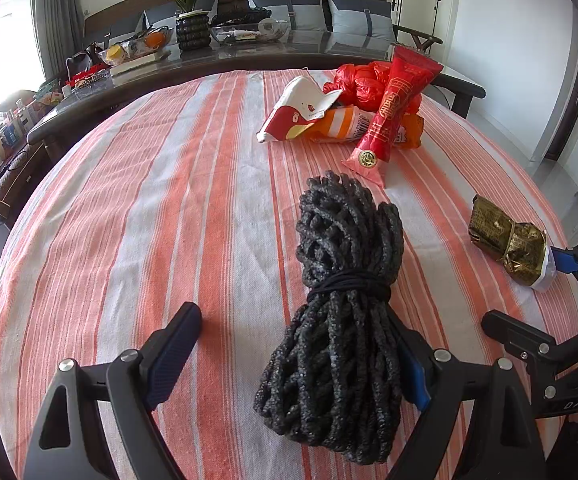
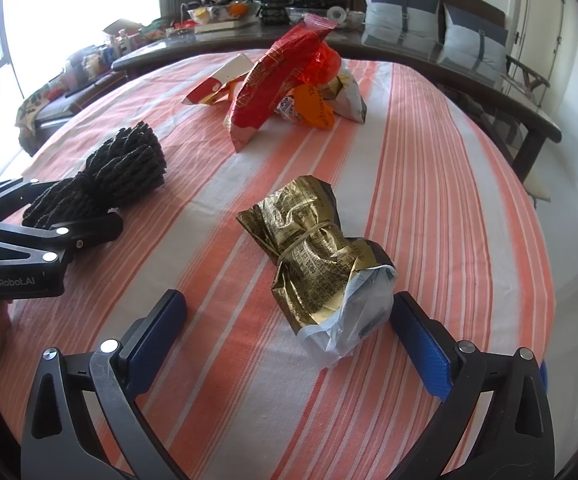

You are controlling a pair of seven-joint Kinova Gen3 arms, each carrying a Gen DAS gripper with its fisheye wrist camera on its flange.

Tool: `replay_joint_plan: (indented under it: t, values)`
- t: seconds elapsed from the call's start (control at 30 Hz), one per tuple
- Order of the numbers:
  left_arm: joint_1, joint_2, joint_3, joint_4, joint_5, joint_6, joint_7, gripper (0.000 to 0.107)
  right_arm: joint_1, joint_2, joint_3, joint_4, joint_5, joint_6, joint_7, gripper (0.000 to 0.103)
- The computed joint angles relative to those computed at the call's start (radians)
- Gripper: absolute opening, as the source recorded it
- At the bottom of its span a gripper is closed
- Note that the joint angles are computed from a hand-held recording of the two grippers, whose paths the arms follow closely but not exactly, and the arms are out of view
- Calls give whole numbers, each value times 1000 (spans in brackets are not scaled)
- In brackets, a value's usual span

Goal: Collect trash
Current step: 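Grasp the black rope bundle with the left tool while the right tool grasps the gold packet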

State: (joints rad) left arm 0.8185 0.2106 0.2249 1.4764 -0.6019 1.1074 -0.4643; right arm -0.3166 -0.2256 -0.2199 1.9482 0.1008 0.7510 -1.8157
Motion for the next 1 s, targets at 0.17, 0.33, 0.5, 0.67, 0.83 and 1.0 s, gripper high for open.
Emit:
replay_joint_plan:
  t: [0.17, 0.33, 0.5, 0.67, 0.83, 1.0]
  values:
    - [56, -11, -82, 10, 33, -29, -21, 89, -2, -2, 5, 2, -6, -2, 8, 102]
    - [-40, -108, -74, 107, 191, -178, -202, 89, -25, -16, 67, 8, -79, 7, 139, 102]
    - [-219, -137, 53, 92, 333, -185, -405, 89, -37, -17, 157, -75, -151, 134, 342, 101]
    - [-202, -91, 45, 15, 353, -136, -472, 88, -13, 60, 95, -241, -112, 302, 505, 100]
    - [-193, -64, 28, -24, 371, -93, -471, 61, -26, 174, 57, -364, -69, 413, 522, 89]
    - [-150, -43, 21, -53, 324, -56, -447, 34, -32, 249, 68, -411, -61, 491, 512, 46]
